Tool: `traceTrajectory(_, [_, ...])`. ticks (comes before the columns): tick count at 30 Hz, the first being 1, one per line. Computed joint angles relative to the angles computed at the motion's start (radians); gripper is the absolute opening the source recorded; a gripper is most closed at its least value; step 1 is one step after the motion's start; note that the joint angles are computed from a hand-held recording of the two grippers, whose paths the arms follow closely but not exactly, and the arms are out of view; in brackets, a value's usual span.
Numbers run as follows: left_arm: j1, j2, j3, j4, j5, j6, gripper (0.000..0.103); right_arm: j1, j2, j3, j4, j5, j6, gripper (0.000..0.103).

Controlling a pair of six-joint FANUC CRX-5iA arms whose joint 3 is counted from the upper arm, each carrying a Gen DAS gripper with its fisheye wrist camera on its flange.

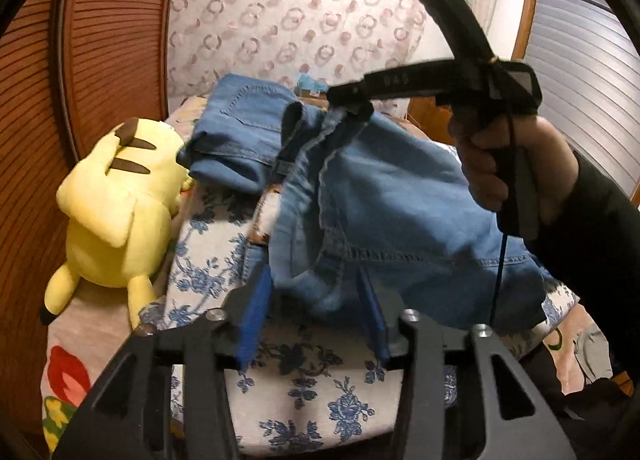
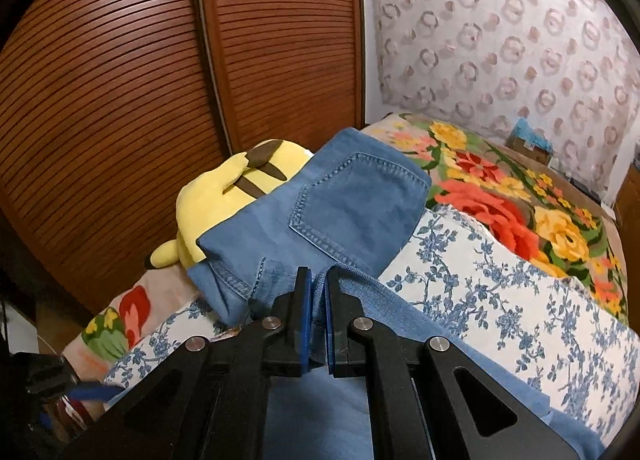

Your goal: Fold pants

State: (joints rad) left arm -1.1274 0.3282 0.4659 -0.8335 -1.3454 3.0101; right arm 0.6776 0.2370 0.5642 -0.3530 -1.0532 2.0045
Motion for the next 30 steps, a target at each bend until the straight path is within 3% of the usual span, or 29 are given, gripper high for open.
traceTrajectory(5, [-0.019,0.001,0.019,-0.047,-0.021,0.008,0.046,-0.027,-0.024,-0.008,-0.071,0.02,0.042,0.031])
traceTrajectory(8, [-0.013,0.01,0.033,-0.048,-0.011,-0.016,0.046,-0.044,-0.058,-0.032,-0.073,0.044,0.066,0.041])
traceTrajectory(11, [-0.002,0.027,0.05,-0.033,-0.003,-0.044,0.046,-0.088,-0.102,-0.061,-0.104,0.038,0.109,0.042])
traceTrajectory(18, [0.045,0.051,0.041,0.025,0.049,-0.059,0.046,-0.179,-0.234,-0.242,-0.043,0.053,0.119,0.042])
traceTrajectory(30, [0.095,0.097,0.052,0.11,0.058,-0.088,0.045,-0.259,-0.332,-0.495,0.063,0.11,-0.02,0.042])
